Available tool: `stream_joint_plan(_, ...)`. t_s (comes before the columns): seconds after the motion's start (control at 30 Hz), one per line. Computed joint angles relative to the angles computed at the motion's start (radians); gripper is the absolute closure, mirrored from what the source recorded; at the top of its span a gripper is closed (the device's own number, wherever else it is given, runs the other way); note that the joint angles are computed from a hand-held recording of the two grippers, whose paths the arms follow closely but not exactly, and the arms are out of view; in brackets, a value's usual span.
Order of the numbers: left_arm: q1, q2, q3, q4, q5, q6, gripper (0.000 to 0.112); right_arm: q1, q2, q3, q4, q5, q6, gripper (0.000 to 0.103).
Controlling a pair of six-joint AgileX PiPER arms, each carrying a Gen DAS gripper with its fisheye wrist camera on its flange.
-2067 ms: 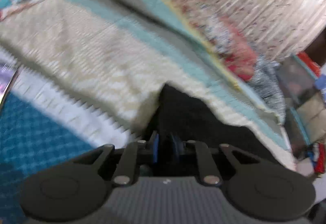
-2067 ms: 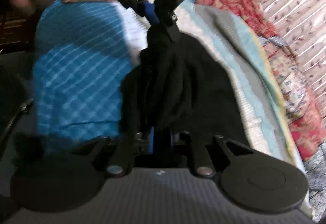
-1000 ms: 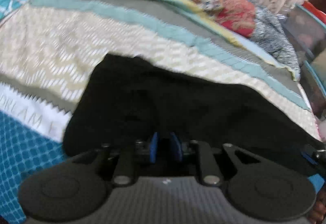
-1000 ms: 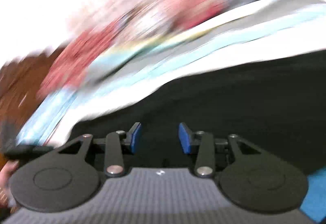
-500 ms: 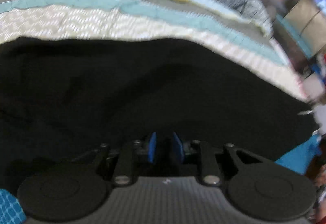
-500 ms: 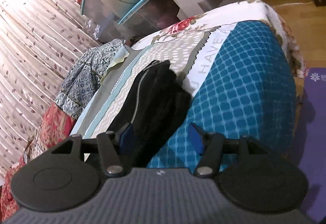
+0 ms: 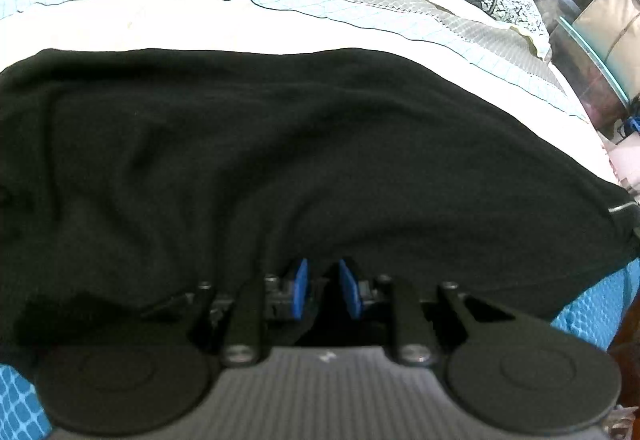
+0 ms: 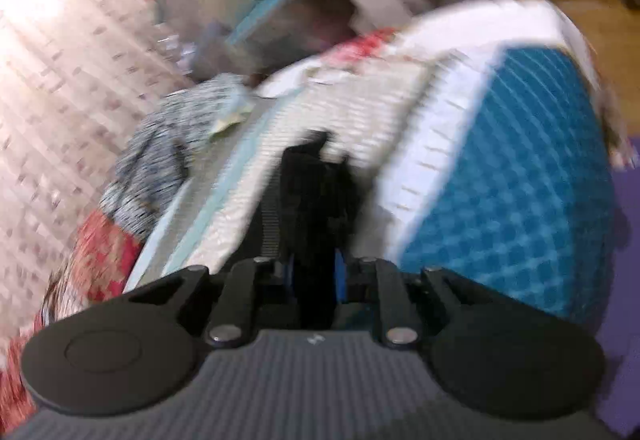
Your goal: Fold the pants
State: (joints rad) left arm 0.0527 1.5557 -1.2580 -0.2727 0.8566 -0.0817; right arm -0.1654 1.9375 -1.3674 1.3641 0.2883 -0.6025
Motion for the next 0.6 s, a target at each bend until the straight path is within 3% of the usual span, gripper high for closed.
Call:
stream_joint_plan(0.13,0.012,-0.014,0.000,-0.033,0.002,0.006,0.092,0.095,-0.060,-0.054,-0.207,-0.002,0.024,0.083)
stream_joint_plan(0.43,0.091,-0.134,0.092,-0.181,0.001,0.170,0.091,0.407,-0.069,-0.164,-0.687,0.113,-0.073,0.083)
stream_joint_plan(0.5,0.125,-0.151,0.107,-0.208,0.018,0.203,0.088,0.478,-0.029,-0.196,-0.818,0.145,0.001,0.082)
stream_joint_plan(0.6,0.163,-0.164,0.119,-0.224,0.038,0.222,0.085,0.567,0.042,-0.254,-1.118,0.195,0.195,0.072)
